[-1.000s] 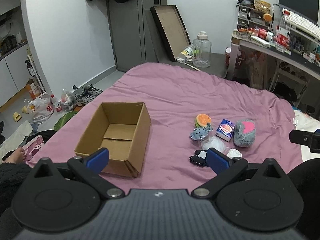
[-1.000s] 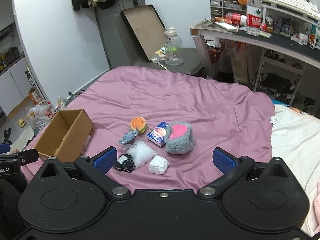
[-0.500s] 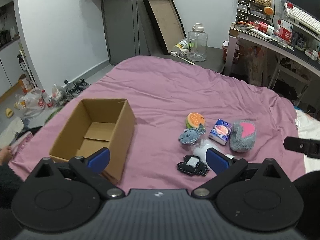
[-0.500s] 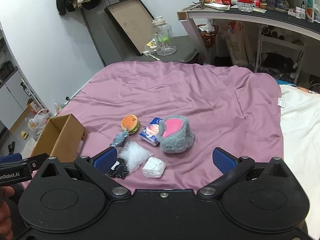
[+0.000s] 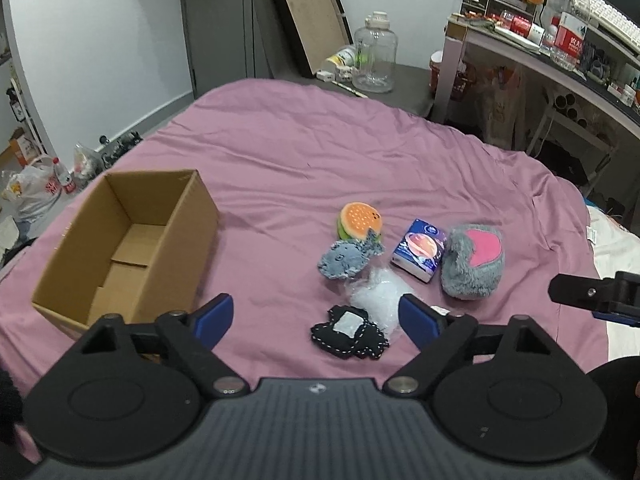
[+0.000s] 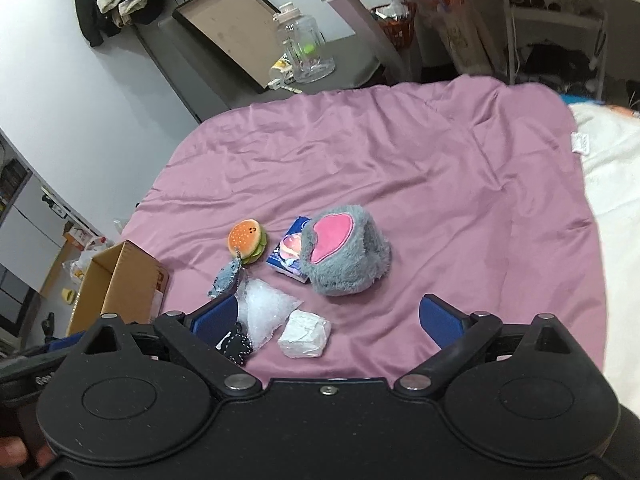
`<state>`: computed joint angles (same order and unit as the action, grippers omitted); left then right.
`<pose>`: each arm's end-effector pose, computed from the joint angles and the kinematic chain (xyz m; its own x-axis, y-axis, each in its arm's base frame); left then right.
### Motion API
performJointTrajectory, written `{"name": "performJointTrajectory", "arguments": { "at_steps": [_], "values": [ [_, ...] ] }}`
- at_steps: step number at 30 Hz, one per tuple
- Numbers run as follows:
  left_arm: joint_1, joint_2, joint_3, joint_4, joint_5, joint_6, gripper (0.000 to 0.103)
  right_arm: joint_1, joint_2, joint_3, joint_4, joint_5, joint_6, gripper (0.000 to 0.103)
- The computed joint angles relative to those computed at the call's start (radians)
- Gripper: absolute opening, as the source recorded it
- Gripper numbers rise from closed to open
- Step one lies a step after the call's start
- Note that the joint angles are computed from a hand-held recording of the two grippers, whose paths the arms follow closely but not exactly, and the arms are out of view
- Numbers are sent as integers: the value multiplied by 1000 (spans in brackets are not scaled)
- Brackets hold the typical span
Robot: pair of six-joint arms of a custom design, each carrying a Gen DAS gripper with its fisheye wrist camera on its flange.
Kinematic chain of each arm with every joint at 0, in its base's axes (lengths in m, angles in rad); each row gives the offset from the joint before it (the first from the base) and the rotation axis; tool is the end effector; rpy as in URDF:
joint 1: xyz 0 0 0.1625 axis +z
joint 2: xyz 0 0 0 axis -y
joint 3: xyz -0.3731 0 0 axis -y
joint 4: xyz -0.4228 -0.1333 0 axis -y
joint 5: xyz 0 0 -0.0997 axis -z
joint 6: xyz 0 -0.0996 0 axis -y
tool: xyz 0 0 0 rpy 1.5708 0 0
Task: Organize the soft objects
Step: 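Grasp the black patch with the left gripper while the right gripper grasps the white cloth bundle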
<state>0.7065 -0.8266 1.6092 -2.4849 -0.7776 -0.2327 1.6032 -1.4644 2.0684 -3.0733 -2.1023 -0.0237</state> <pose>-0.3698 -0.5842 0.0826 -0.6862 0.3118 -0.6572 0.6123 0.7353 -0.2905 0.0995 -0.5139 0.3179 -0.8737 0.3536 0.3341 -0.0409 0.6310 -0.7747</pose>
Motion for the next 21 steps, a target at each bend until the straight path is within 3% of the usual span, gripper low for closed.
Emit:
{"name": "performJointTrajectory", "arguments": {
  "at_steps": [7,13,21],
  "values": [
    [31,59,-59,65,-44,-36,70,-46,30,-38,66,78,42,93],
    [67,103,-105,126,-91,-97,65,-85,64,-75,146,140,111,80],
    [99,159,-159,162,-106,-138,64,-107,134,-128,220,166,143,76]
  ]
}}
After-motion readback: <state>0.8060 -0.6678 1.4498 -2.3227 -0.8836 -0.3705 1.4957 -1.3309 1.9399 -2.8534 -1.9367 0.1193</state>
